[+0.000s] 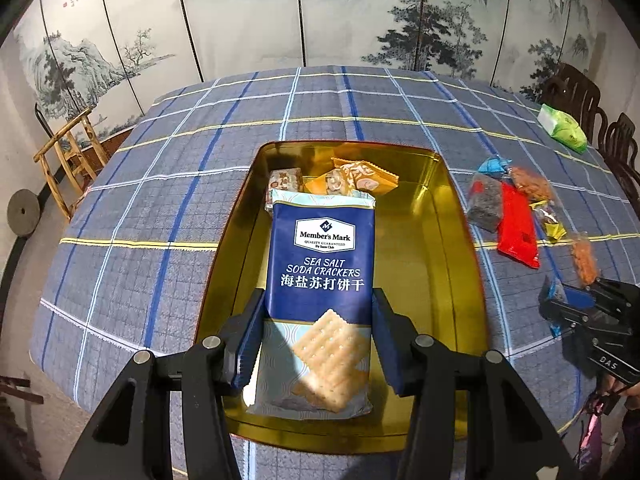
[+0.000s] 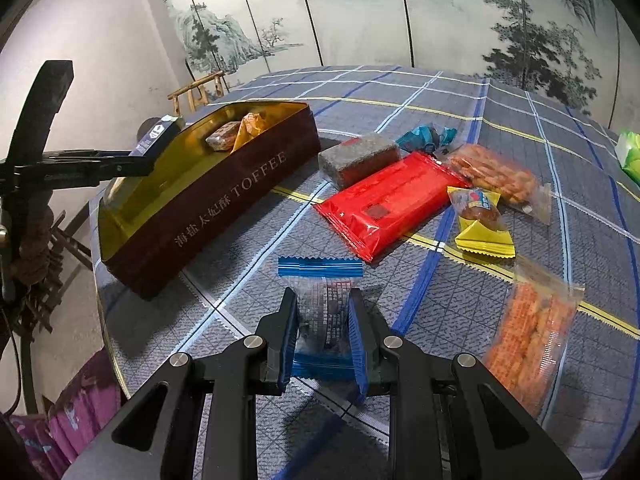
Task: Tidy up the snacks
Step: 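Lower the cracker pack into the tin with the left gripper and release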
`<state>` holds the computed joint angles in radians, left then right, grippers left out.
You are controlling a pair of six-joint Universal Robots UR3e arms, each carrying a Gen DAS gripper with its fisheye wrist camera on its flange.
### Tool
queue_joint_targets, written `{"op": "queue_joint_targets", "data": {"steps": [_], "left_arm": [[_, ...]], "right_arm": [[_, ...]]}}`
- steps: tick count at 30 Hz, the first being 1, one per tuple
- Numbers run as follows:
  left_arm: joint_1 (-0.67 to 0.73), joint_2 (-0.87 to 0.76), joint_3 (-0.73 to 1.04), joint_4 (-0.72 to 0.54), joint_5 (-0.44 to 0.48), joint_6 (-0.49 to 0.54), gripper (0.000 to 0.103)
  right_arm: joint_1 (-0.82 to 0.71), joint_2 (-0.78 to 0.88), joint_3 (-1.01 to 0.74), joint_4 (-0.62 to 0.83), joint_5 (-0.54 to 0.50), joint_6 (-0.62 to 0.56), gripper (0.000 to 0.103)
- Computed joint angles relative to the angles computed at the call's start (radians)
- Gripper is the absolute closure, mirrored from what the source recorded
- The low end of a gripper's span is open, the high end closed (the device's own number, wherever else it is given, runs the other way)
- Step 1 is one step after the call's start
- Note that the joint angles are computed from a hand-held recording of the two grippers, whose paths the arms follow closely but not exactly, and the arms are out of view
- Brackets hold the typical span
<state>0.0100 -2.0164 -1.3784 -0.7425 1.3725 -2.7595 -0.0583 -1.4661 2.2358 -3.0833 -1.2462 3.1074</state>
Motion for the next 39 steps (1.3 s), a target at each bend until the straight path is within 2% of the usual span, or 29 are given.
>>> {"op": "queue_joint_targets", "data": {"steps": [17,26,36,39], "left_arm": [[-0.009,-0.162,0.189,-0.047,0.049,-0.004,0.056],[-0.008,-0.204,0.229,-0.056,0.066,-0.008,0.055],[-0.006,-0.173,0.189,-0.006,0.078,-0.022,0.055],[-0.011,-0.111,0.099,0.065,0.097,-0.032,0.048]], "right_arm": [[0.003,0.011,-0.002,-0.009,-0.006,0.009,0.078],[0.004,0.011,-0.002,-0.008,-0.007,0.008,0.078],[0.005,0.013,-0.004,-0.009,-0.012,0.008,0.078],[0.005,0.013,-0.007,-0.004,-0.012,0.008,0.078]]}}
